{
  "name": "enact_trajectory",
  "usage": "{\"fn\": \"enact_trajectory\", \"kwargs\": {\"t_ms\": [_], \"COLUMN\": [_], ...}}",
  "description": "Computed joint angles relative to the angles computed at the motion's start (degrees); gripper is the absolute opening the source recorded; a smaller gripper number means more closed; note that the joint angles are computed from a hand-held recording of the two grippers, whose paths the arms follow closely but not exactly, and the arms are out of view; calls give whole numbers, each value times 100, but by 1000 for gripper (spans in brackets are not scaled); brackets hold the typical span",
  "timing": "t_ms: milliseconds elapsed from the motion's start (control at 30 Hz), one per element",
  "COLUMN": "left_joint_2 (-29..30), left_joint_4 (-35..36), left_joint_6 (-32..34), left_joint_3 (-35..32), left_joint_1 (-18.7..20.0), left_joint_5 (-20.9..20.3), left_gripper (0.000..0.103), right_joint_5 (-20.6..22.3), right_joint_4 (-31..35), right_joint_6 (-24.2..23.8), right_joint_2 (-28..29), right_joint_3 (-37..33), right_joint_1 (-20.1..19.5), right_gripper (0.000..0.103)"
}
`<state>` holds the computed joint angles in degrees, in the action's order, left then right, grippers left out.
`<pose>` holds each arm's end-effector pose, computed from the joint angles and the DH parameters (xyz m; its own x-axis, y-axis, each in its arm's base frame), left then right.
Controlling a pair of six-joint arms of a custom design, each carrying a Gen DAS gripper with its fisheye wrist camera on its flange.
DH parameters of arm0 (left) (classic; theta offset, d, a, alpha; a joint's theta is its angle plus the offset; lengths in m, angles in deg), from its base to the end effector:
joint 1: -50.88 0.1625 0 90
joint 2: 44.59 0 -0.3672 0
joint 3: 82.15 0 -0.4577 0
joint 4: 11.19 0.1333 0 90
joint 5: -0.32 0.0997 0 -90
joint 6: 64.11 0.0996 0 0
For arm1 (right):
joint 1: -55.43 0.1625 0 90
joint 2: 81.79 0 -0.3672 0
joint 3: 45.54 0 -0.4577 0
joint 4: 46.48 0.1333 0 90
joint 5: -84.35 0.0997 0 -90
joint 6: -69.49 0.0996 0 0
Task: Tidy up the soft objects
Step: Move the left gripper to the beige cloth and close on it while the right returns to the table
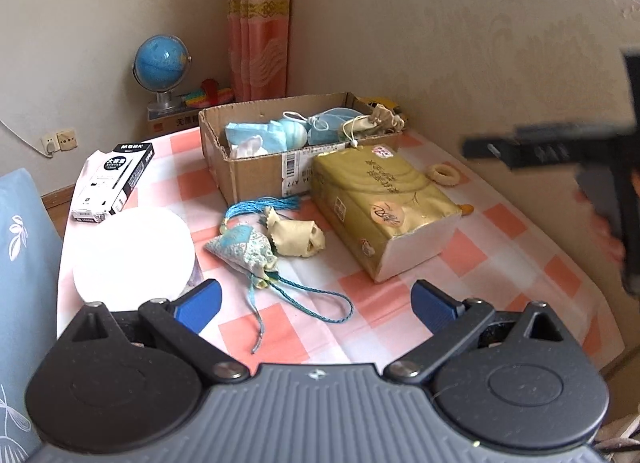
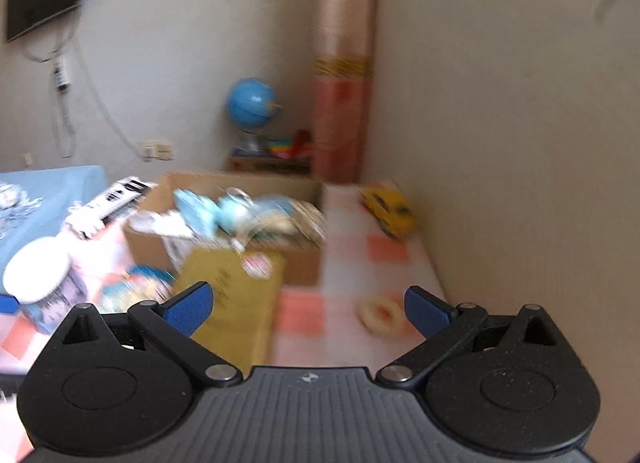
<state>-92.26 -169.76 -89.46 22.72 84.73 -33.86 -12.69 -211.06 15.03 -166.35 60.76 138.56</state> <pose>-0.3815 -0.5156 0.0140 -0.7538 0.1057 -0.6485 0.5438 0.6544 -0.5254 0.0486 -0.6091 0.3783 -0.6247 -0.3626 0.6915 -0.7503 0.5241 -0.4030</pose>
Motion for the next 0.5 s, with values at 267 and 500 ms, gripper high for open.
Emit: {"fn": "enact_trajectory", "kwargs": {"t_ms": [267, 500], "left_joint_2": [253, 459], "left_joint_4": [304, 465], "left_joint_6": [-185, -219], "left_joint_3": [-216, -427], "left_joint_1": [52, 87], "left_joint_5": [52, 214], "left_gripper": [100, 100], "right_joint_5": [-650, -831], "right_joint_4": [-246, -169], "right_joint_6": [93, -106], "right_joint_2": [-141, 10], "right_joint_3": [229, 242], "right_joint_1": [-482, -630], "right_gripper": [103, 103]}}
